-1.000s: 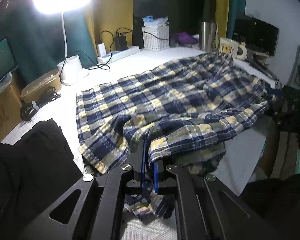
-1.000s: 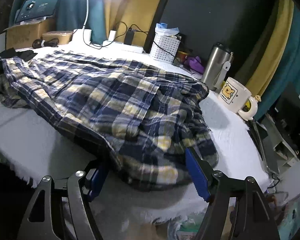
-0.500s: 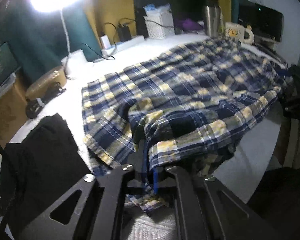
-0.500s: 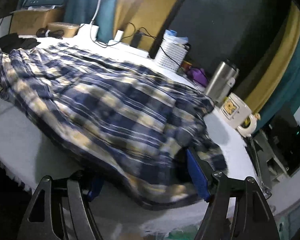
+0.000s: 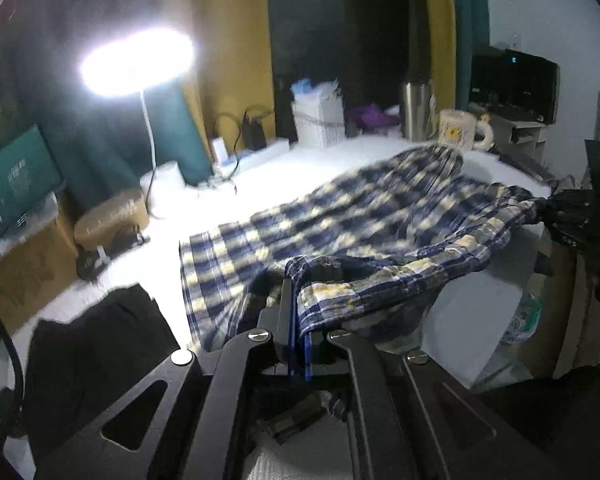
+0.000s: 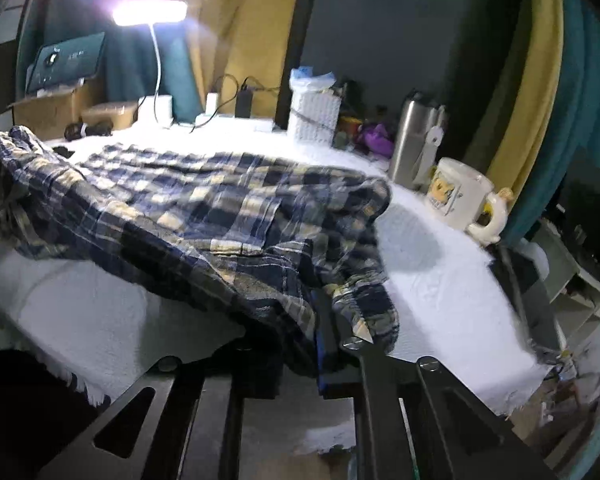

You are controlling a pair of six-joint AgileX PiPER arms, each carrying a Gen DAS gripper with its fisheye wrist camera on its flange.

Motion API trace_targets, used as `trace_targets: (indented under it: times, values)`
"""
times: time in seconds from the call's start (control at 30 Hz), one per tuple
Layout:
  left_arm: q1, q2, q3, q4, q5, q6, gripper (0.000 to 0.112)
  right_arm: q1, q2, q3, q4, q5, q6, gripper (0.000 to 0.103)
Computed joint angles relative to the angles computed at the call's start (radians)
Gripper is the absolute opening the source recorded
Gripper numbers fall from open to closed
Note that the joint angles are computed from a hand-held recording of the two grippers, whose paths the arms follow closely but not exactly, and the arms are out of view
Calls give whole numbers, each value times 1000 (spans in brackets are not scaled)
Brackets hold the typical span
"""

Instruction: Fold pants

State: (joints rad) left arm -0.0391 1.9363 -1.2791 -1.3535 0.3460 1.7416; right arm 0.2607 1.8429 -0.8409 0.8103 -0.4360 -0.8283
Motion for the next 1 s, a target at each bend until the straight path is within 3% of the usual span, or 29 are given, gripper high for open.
trace_targets:
  times: [0.4, 0.6, 1.0]
  values:
    - [11, -195, 123, -237, 81, 244, 2, 69, -251, 101, 219, -157, -166, 7]
    - [26, -290, 200, -246, 132, 283, 2, 144, -341, 164, 359, -252, -254, 7]
    - [28, -404, 297, -245, 162, 307, 2, 245, -449, 264, 423, -380, -234, 7]
